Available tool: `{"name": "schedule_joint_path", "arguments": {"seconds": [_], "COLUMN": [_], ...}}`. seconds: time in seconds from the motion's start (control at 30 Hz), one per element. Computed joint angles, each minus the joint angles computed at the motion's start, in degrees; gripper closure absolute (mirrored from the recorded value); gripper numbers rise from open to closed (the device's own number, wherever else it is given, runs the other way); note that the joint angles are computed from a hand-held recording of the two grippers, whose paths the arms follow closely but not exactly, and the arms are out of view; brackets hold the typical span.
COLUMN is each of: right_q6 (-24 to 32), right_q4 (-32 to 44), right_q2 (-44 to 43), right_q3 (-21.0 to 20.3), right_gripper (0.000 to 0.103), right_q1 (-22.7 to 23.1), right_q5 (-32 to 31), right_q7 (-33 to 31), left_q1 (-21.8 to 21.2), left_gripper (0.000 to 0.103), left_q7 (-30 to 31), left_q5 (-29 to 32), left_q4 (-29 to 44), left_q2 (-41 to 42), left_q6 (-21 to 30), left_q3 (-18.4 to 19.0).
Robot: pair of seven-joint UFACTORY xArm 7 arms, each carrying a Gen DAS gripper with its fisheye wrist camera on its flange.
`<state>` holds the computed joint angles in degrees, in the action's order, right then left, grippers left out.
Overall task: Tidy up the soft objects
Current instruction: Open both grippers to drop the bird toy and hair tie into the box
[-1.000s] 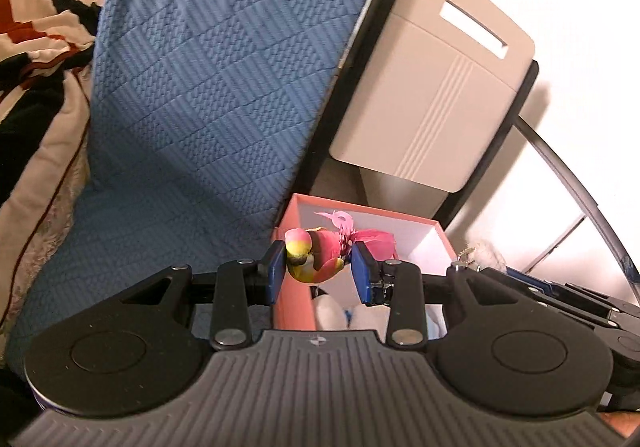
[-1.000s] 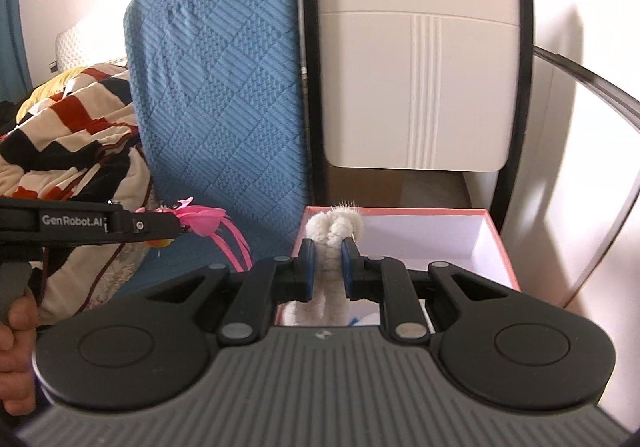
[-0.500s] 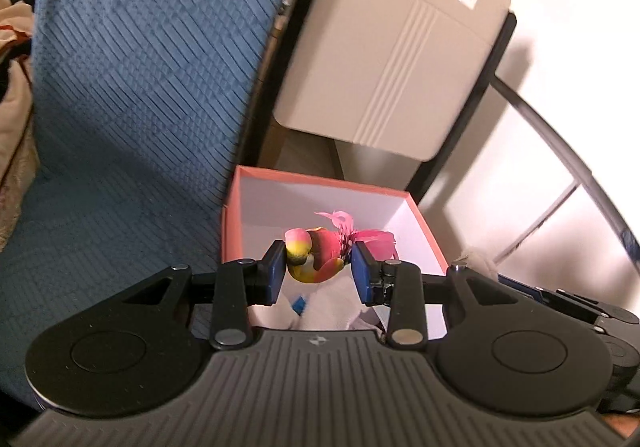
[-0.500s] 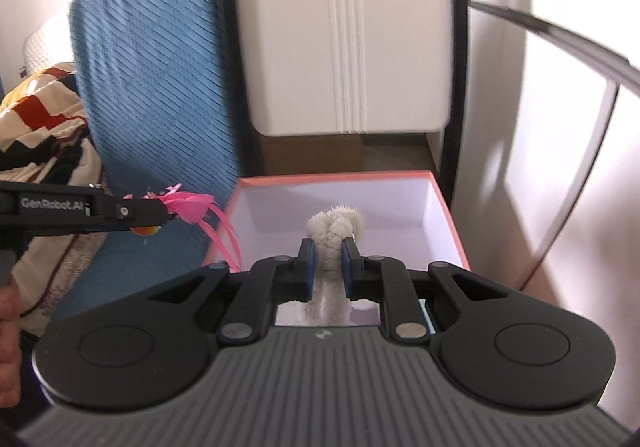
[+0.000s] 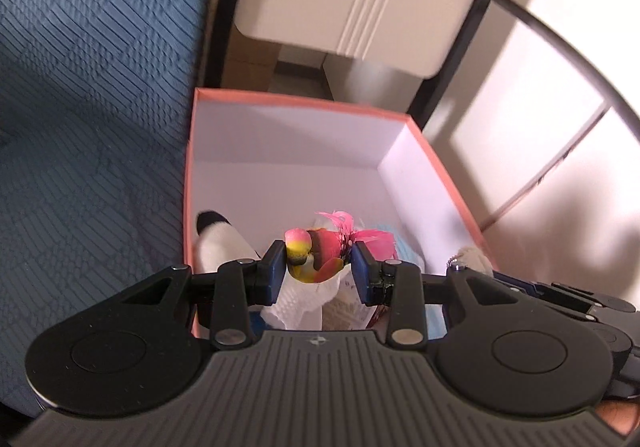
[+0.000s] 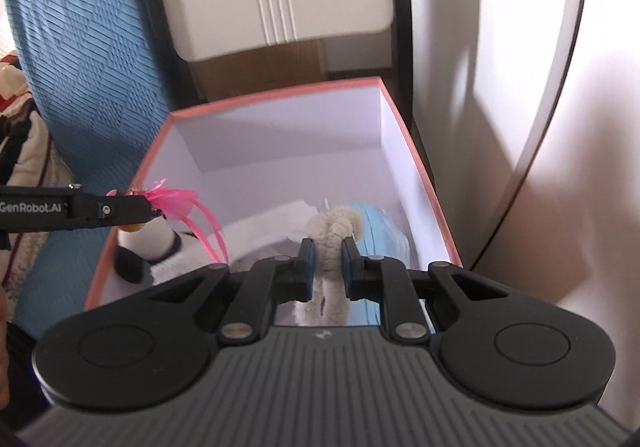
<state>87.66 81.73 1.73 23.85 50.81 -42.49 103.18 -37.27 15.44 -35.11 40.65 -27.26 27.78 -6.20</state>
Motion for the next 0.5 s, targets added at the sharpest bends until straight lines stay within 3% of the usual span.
{"name": "schedule_joint_path", "arguments": {"seconds": [0.33, 0.37, 0.4, 0.43, 0.47, 0.5], "right_q6": [-4.94, -5.37, -5.40, -5.30, -5.26, -5.28], "right_q4": [-7.01, -7.13, -7.07, -7.13, -7.08, -7.07], "right_q2": [-3.88, -3.92, -3.88, -3.83, -3.73, -3.68], "right_q3": [0.56, 0.62, 0.79, 0.95, 1.04, 1.06], "right_gripper": [0.081, 0.079, 0.078, 0.074, 0.065, 0.060], "right_q1": [-2.69, -3.06, -3.27, -3.41, -3.53, -3.64], "right_q5": [3.99, 4.19, 4.37, 4.29, 4.22, 4.23], "right_q7": [4.01, 4.32, 4.63, 4.82, 4.92, 4.92], "left_q1": [-0.98, -1.01, -0.70, -0.40, -0.27, -0.52], "left_gripper": [0.061, 0.054, 0.039, 0.031, 0.019, 0.018], "left_q7": [2.39, 2.99, 3.15, 3.18, 2.93, 3.21], "left_q5": [-1.50, -1.26, -0.29, 0.62, 0.97, 0.46], "left_q4": [0.23, 0.19, 0.43, 0.58, 0.61, 0.22], "left_q2": [3.49, 3.23, 3.36, 3.44, 3.55, 3.28], "left_q6": [-0.45, -0.09, 0.44, 0.74, 0.41, -0.25], "left_q3": [-0.55, -0.62, -1.03, -1.48, -1.89, -1.76]}}
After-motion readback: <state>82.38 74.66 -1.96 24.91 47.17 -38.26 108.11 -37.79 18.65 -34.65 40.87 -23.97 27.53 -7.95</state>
